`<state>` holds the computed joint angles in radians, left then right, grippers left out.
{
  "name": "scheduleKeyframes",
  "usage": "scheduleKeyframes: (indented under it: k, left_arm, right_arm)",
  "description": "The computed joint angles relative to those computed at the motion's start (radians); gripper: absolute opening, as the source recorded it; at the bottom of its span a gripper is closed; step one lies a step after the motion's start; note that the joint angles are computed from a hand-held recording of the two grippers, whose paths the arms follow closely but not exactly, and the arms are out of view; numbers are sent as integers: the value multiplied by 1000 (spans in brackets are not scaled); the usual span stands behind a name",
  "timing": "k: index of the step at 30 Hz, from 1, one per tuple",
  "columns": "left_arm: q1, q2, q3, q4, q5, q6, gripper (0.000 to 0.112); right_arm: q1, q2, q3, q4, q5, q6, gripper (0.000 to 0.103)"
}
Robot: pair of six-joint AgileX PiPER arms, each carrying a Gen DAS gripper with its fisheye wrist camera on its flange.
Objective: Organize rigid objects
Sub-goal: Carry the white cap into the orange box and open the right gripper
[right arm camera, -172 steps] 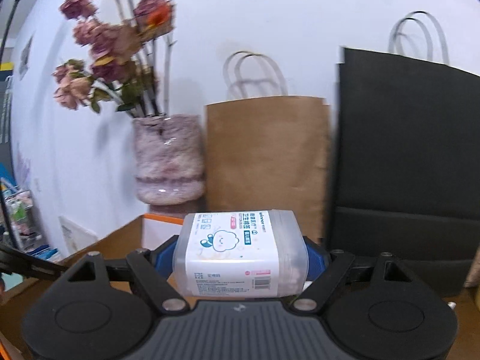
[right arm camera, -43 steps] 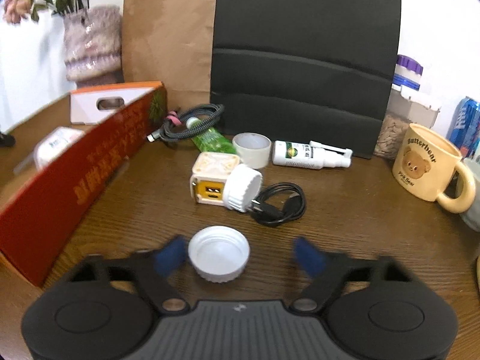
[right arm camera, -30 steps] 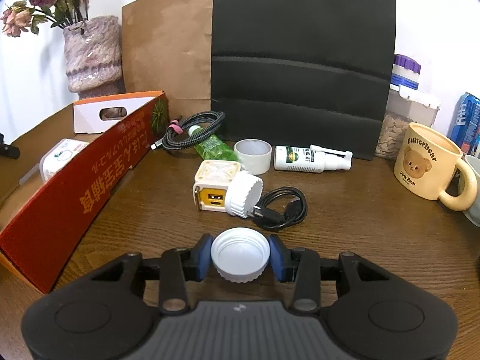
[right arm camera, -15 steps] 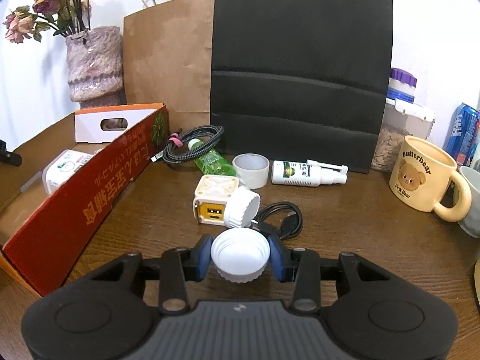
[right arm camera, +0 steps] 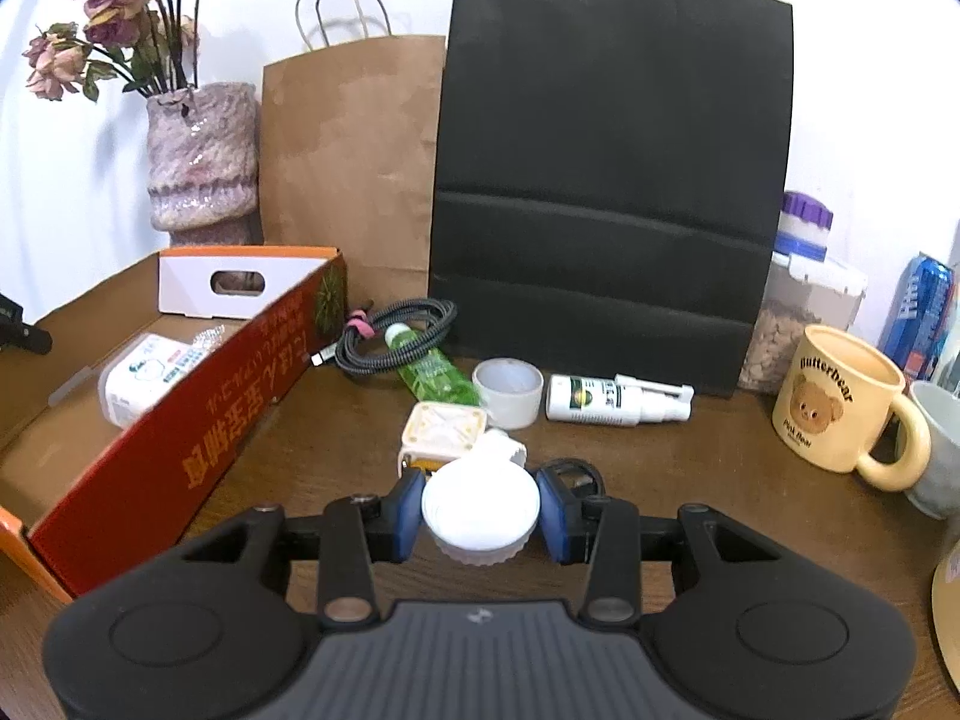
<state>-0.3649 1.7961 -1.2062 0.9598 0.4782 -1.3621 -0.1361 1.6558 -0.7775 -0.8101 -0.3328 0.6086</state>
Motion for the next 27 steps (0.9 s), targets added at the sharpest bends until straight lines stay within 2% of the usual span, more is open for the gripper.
scheduleKeyframes:
  k: [5, 17, 25, 27]
  left_arm:
    - [5, -2, 0, -16, -8, 14, 12]
    - [4, -3, 0, -9, 0, 5, 10]
    - [1, -2, 0, 3, 6, -11, 9]
    - [0, -3, 2, 8, 8, -17, 9]
  right_arm:
    - [20, -13, -6, 25, -14, -21, 39]
    - [166, 2, -125, -56, -55, 100, 39]
    - [293, 90, -307, -146, 0, 228, 39]
    - [323, 120, -362, -217, 23, 306, 39]
